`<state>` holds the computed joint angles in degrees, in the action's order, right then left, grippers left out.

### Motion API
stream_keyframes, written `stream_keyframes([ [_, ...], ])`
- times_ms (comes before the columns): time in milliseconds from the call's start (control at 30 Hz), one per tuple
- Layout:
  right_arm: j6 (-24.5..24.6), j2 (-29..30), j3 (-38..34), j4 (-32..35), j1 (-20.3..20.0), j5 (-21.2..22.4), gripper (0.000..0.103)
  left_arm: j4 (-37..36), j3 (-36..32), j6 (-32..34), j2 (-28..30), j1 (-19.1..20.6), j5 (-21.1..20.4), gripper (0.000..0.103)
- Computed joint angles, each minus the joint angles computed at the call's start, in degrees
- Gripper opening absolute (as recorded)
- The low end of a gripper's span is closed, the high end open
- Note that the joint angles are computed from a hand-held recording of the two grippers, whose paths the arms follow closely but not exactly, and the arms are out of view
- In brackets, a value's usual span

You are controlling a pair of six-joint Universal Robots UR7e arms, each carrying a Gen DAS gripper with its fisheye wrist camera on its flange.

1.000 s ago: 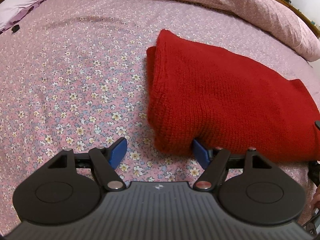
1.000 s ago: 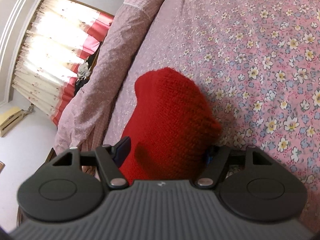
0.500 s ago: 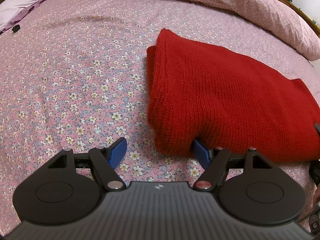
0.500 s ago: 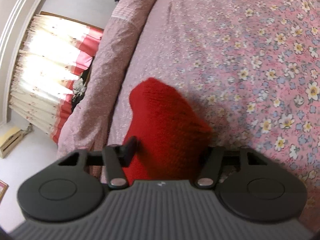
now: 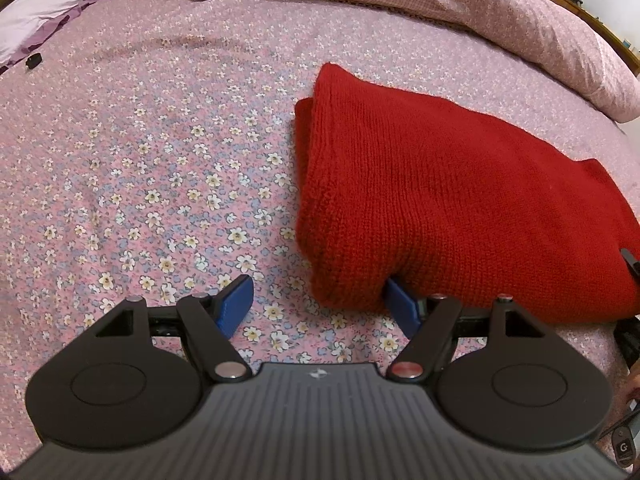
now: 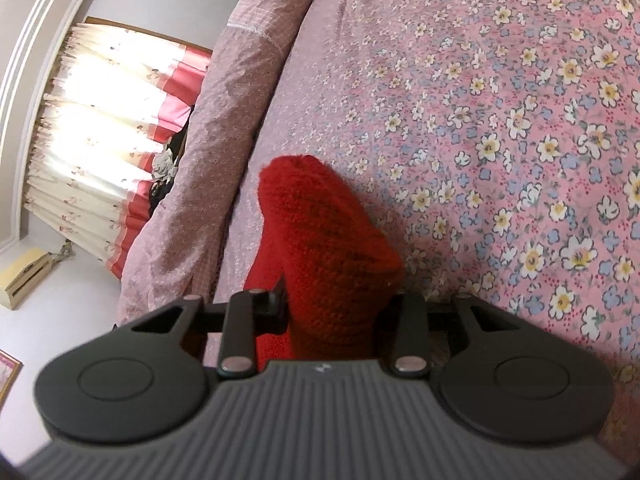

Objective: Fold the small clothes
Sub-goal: 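Grasp the end of the red cardigan bundle with the right gripper, then lift the held cardigan end with the right gripper and fold it over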

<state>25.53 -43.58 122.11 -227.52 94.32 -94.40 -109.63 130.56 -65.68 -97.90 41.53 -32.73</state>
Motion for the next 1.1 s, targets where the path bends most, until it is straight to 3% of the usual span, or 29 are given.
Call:
stream_keyframes([
  [200,-1.8,-1.1,-0.4,2.5,0.2,0.1,0.037,1.7,-0.3,-1.3,-0.5,-0.6,0.4,0.077],
  [533,-7.4,-1.9,-2.8,6.1,2.9,-3.3,0.035,4.5,-0.6,-3.5,-1.5,-1.7,1.3,0.077],
  [733,-13.5,-2.7,-4.7,7.9,4.8,-2.9,0.034,6.8,-0.8,-5.3,-2.8,-2.4,1.8,0.077],
  [1100,-30.9,-2.0,-8.4,8.7,10.0,-2.1,0.033,14.0,-2.9,-6.8,-4.7,-3.0,4.9,0.077],
])
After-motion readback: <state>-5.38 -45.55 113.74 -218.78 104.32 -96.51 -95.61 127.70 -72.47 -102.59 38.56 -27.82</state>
